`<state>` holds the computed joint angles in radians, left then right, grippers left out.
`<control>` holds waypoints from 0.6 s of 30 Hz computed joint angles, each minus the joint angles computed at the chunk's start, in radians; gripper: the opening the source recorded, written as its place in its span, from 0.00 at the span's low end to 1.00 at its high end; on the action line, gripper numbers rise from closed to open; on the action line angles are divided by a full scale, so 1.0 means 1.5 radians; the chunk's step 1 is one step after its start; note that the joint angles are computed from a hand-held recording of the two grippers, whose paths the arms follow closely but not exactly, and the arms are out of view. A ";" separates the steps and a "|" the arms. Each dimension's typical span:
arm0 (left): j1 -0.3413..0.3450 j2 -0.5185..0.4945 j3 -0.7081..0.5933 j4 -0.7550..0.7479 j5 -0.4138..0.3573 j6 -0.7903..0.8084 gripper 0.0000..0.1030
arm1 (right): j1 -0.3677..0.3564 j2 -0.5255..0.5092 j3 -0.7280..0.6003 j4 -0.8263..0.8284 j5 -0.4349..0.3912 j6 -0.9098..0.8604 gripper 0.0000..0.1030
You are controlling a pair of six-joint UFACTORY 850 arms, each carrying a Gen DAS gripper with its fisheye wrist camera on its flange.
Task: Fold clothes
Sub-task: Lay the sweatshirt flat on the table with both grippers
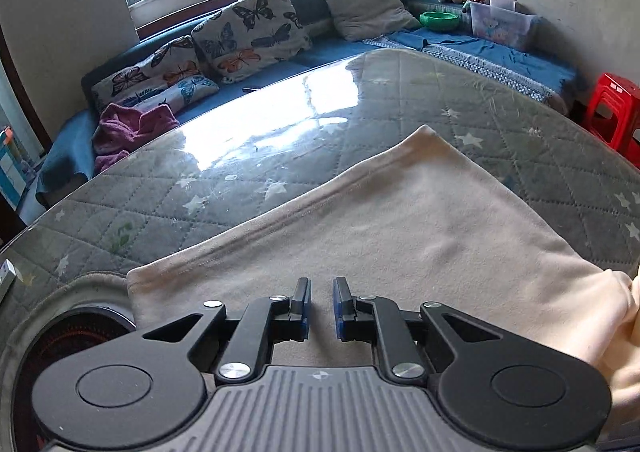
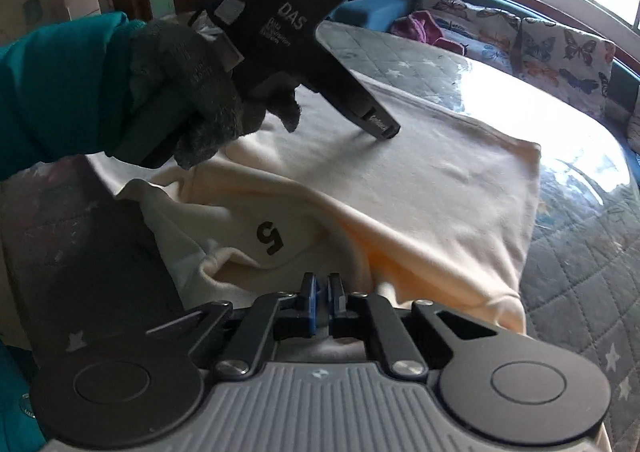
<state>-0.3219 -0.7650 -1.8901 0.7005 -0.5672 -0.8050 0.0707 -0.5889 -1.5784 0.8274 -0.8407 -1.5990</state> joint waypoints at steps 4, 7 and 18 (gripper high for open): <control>0.001 -0.002 -0.002 0.008 -0.003 -0.010 0.20 | -0.017 0.018 0.012 0.015 -0.019 -0.014 0.03; 0.002 -0.001 0.002 0.022 -0.004 -0.027 0.27 | -0.032 0.039 0.029 0.012 -0.040 -0.037 0.03; -0.007 0.081 0.101 0.104 0.016 -0.142 0.30 | -0.044 0.071 0.053 -0.061 -0.060 -0.063 0.06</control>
<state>-0.3322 -0.6438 -1.7379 0.8561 -0.5427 -1.0179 0.0052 -0.4818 -1.4996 0.7360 -0.9307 -1.6933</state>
